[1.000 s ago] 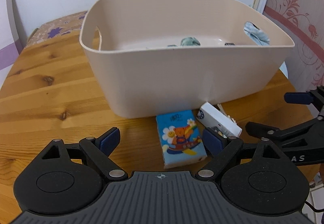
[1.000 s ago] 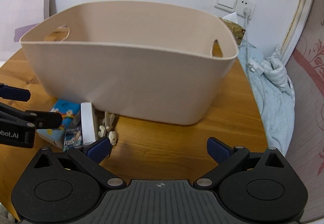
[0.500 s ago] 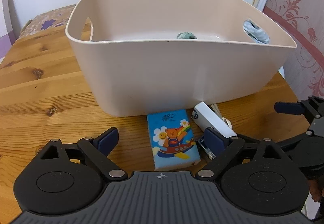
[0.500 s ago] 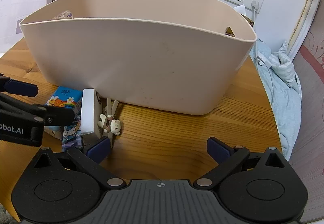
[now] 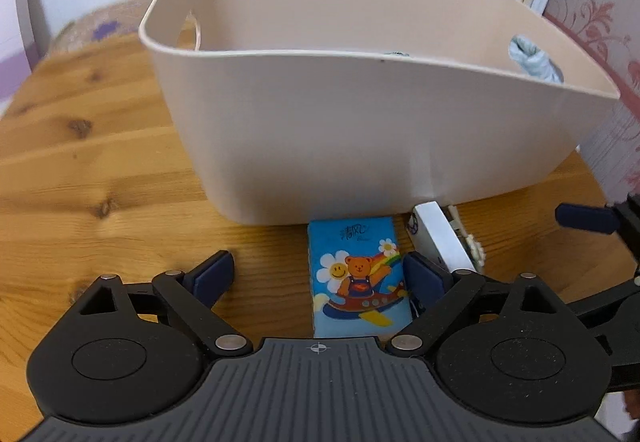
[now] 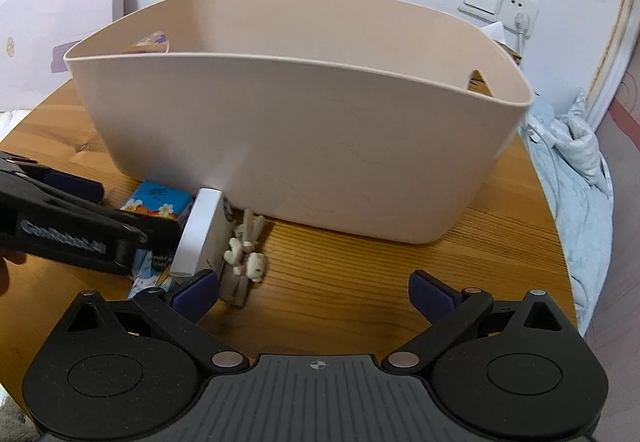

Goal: Organize objects
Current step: 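Grasp the blue bear tissue pack with the left tool while the right tool grasps the beige bunny figure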

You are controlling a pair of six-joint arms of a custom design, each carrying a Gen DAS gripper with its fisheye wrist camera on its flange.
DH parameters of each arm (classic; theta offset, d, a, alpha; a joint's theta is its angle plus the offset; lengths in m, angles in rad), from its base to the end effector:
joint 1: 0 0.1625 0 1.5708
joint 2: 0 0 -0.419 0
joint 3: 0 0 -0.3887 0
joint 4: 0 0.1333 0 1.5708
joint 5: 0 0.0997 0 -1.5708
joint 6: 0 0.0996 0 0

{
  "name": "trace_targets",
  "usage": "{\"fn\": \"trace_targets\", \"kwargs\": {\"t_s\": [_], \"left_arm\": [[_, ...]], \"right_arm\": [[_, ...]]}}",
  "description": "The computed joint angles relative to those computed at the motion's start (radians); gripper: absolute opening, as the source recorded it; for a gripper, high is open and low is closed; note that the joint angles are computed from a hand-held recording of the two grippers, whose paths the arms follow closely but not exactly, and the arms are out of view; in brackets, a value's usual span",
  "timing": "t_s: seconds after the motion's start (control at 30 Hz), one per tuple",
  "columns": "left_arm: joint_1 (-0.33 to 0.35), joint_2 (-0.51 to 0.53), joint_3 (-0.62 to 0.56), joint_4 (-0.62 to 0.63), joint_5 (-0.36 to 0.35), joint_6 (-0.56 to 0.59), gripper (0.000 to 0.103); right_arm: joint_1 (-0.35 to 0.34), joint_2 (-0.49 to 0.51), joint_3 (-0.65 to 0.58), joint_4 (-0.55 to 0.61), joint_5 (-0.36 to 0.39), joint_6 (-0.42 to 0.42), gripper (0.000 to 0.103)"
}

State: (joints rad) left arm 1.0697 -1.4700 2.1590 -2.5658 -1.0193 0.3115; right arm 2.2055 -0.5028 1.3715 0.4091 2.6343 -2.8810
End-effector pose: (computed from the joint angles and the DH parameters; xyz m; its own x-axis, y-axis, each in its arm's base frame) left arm -0.0596 -0.4950 0.2814 -0.6429 0.5140 -0.5679 0.6882 0.7131 -0.1336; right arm 0.3555 -0.4048 -0.0075 -0.6689 0.1167 0.7341 -0.4091 0.7667 -0.4947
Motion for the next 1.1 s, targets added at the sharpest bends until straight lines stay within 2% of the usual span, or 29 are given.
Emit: {"fn": "trace_targets", "kwargs": {"t_s": [0.13,0.27,0.37,0.43,0.47,0.53,0.6,0.7,0.73,0.8,0.9,0.97,1.1], "left_arm": [[-0.003,0.007,0.014,-0.042,0.029,0.031,0.093],[0.006,0.004,0.017,-0.063,0.034,0.046,0.092],[0.013,0.014,0.015,-0.090,0.041,0.069,0.087],[0.016,0.015,0.013,-0.100,0.036,0.079,0.080],[0.016,0.015,0.013,-0.104,0.035,0.081,0.078],[0.016,0.013,0.013,-0.106,0.029,0.087,0.066],[0.018,0.012,0.011,-0.109,0.027,0.088,0.058],[0.021,0.007,0.010,-0.110,0.024,0.091,0.050],[0.020,0.000,0.014,-0.105,0.021,0.088,0.050],[0.021,-0.002,0.013,-0.099,0.017,0.086,0.049],[0.025,-0.015,0.014,-0.082,0.005,0.085,0.048],[0.022,-0.031,0.022,-0.067,0.000,0.077,0.048],[0.024,-0.049,0.023,-0.036,-0.012,0.061,0.048]], "right_arm": [[-0.007,0.024,-0.029,0.014,0.004,-0.008,0.103],[-0.014,0.020,-0.027,-0.028,-0.010,-0.044,0.101],[-0.017,0.028,-0.034,-0.039,-0.014,-0.054,0.091],[-0.016,0.022,-0.019,-0.073,-0.020,-0.070,0.087],[-0.016,0.016,-0.011,-0.088,-0.028,-0.074,0.082],[-0.015,0.007,0.001,-0.110,-0.036,-0.074,0.072],[-0.013,0.003,0.006,-0.122,-0.033,-0.080,0.058],[-0.012,-0.001,0.009,-0.125,-0.034,-0.076,0.044],[-0.009,0.000,0.008,-0.124,-0.031,-0.075,0.041],[-0.006,0.000,0.010,-0.121,-0.032,-0.073,0.028],[0.000,0.004,0.008,-0.111,-0.033,-0.069,0.017],[0.005,0.008,0.004,-0.099,-0.033,-0.062,0.013],[0.016,0.014,0.001,-0.075,-0.030,-0.038,0.013]]}}
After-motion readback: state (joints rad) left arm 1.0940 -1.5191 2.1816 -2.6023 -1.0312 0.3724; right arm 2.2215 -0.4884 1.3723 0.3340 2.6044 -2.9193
